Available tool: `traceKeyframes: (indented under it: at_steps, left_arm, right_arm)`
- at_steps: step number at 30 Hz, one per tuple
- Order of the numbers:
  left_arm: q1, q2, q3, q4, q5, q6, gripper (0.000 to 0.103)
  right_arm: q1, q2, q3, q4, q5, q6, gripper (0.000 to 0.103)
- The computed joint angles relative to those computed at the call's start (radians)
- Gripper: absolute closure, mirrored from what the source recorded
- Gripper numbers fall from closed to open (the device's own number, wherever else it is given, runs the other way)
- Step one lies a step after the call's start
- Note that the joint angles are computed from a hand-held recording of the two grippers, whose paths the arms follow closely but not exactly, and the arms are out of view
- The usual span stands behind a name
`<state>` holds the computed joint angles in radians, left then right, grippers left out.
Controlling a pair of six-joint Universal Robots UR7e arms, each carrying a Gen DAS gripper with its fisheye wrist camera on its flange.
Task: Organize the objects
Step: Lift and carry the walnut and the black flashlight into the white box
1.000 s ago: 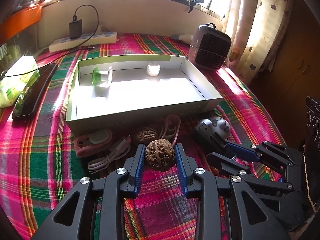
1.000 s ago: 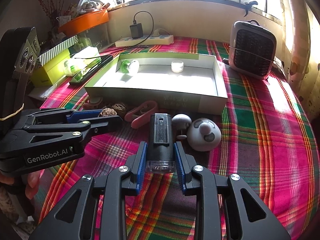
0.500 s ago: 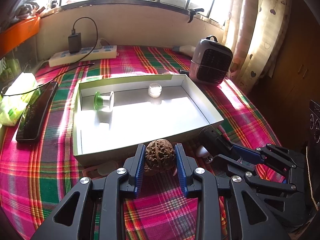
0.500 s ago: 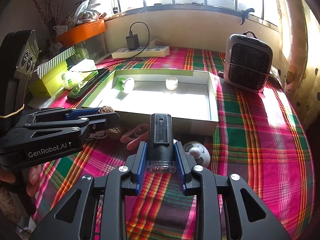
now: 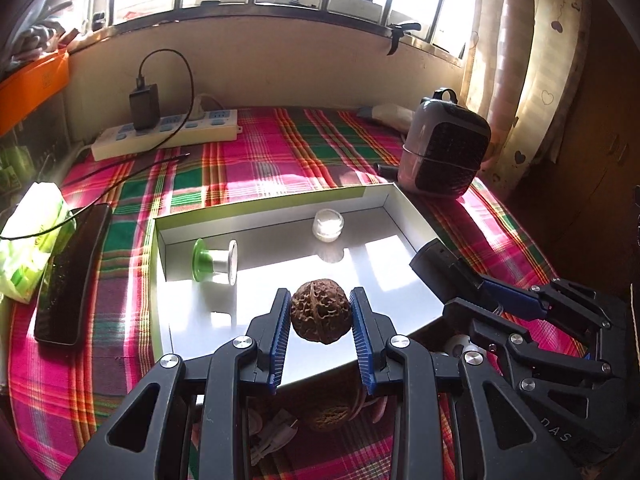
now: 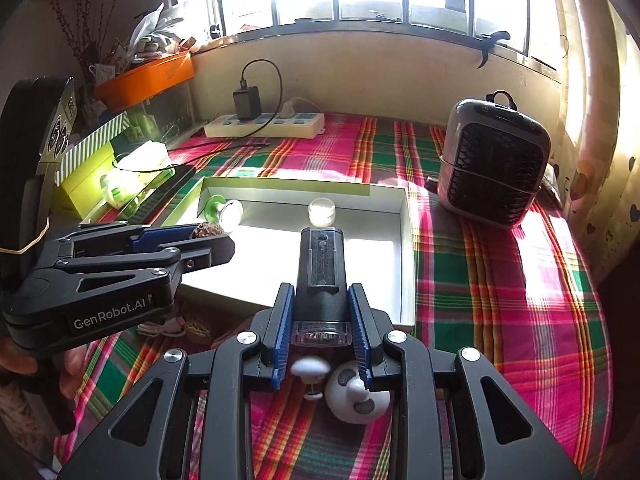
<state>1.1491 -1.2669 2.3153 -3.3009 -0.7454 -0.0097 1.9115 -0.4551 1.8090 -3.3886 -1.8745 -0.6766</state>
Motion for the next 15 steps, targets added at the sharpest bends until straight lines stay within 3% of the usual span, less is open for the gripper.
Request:
traceKeyframes:
  at_steps: [15]
  left_arm:
    - [0.090, 0.095, -0.165, 0.074, -0.022, 0.045, 0.075]
  right_arm:
    - [0.001, 0.099, -0.221, 0.142, -0.072, 0.025, 0.074]
